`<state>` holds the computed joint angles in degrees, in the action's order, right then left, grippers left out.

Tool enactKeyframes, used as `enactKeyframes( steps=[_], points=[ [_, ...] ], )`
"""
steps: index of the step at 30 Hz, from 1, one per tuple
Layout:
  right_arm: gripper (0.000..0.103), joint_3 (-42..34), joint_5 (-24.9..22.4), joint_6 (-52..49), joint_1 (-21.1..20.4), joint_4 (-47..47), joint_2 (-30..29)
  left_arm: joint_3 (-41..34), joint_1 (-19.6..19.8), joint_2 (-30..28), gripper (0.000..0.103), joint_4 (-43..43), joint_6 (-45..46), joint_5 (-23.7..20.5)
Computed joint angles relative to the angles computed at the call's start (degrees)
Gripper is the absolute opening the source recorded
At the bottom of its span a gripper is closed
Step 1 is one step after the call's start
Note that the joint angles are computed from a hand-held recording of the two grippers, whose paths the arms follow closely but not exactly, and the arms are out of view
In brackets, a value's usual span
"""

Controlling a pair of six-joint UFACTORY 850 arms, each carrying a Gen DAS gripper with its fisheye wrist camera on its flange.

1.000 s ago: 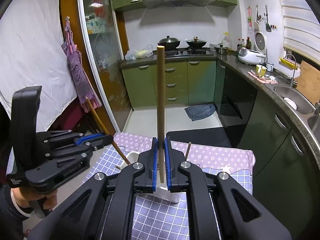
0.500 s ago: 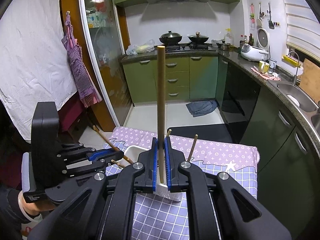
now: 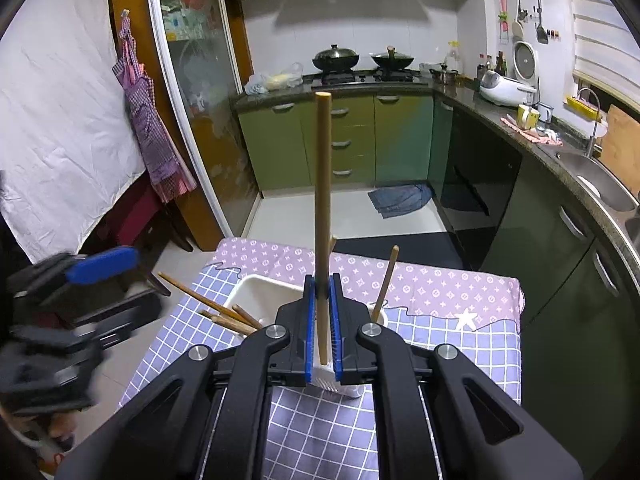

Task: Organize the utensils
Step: 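Open both grippers and pull them back from the white holder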

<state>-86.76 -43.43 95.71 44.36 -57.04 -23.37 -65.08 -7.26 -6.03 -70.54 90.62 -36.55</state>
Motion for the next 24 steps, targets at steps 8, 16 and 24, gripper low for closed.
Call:
enactKeyframes(
  steps=[8, 16, 24],
  points=[
    [0.015, 1.1, -1.6, 1.7, 1.1, -1.3, 0.3, 9.3, 4.1, 8.0, 0.077, -6.5, 6.8, -2.9],
    [0.043, 9.7, -11.9, 18.2, 11.2, -15.0, 6.8, 18.2, 9.1, 14.9, 0.096, -15.5, 14.8, -5.3],
    [0.098, 18.6, -23.7, 33.0, 23.7, -15.5, 6.6, 26.4, 15.2, 19.3, 0.096, -11.9, 15.9, -7.0]
  ],
)
